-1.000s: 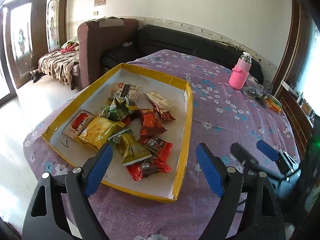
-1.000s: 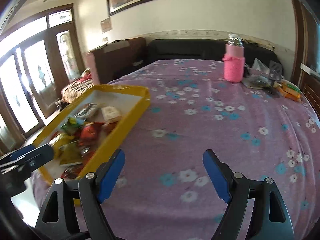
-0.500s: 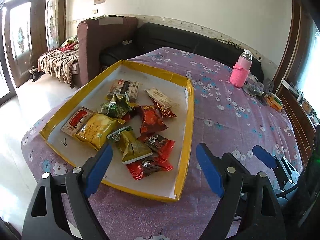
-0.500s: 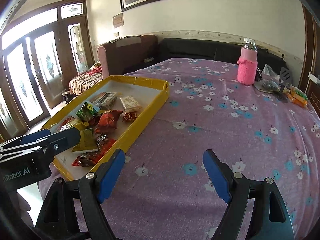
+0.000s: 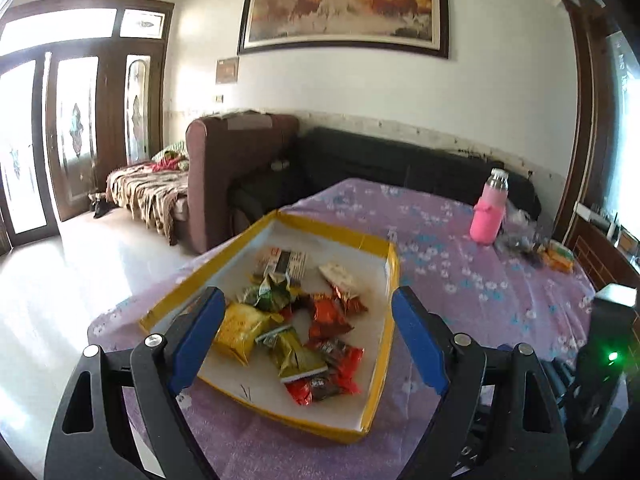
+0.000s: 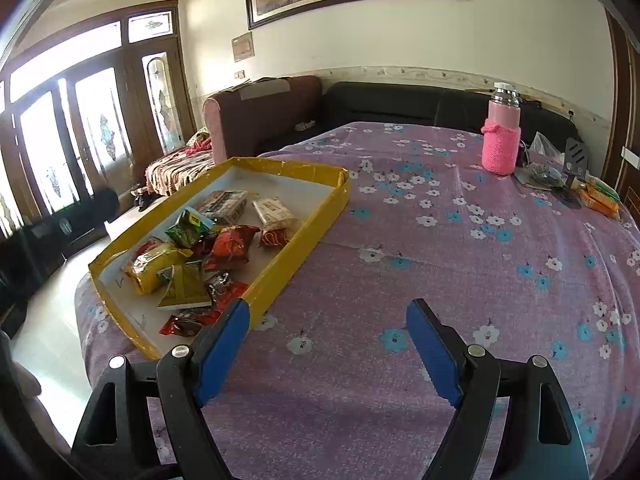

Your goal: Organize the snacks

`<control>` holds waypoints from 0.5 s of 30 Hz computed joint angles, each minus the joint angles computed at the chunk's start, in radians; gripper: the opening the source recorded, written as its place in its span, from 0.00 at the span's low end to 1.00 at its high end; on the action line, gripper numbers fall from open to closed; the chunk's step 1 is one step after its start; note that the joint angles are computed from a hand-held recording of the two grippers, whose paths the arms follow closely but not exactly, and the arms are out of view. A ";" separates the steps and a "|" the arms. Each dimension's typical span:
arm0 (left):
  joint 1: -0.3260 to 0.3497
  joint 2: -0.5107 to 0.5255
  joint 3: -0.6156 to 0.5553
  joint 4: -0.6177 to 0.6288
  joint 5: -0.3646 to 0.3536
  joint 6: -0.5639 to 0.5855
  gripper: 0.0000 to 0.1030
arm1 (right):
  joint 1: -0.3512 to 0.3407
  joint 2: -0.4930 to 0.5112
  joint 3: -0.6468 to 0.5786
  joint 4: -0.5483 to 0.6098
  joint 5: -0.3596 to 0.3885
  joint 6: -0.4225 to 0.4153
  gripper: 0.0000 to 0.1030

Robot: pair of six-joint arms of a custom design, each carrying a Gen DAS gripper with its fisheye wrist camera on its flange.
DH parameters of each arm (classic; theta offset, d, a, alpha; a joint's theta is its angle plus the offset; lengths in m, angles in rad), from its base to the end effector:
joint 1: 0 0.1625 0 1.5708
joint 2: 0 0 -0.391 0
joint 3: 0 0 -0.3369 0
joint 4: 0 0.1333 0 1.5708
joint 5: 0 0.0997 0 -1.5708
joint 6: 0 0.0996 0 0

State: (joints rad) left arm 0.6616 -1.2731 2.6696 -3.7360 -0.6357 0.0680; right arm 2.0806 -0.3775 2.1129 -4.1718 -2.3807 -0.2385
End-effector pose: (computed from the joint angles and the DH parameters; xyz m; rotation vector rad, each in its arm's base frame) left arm -0.0944 -0.3441 0.2313 0.6531 2.2115 -1.2999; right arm 0.2609 -0.3413 0.0057 0.4008 -2.2194 1.1410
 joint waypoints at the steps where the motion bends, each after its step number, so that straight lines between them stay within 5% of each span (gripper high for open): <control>1: 0.001 -0.006 -0.002 0.004 0.000 0.001 0.84 | 0.001 0.001 0.000 0.001 0.002 -0.001 0.80; 15: 0.013 -0.019 -0.032 0.209 -0.013 -0.085 0.84 | 0.010 0.002 0.010 -0.001 0.006 0.005 0.80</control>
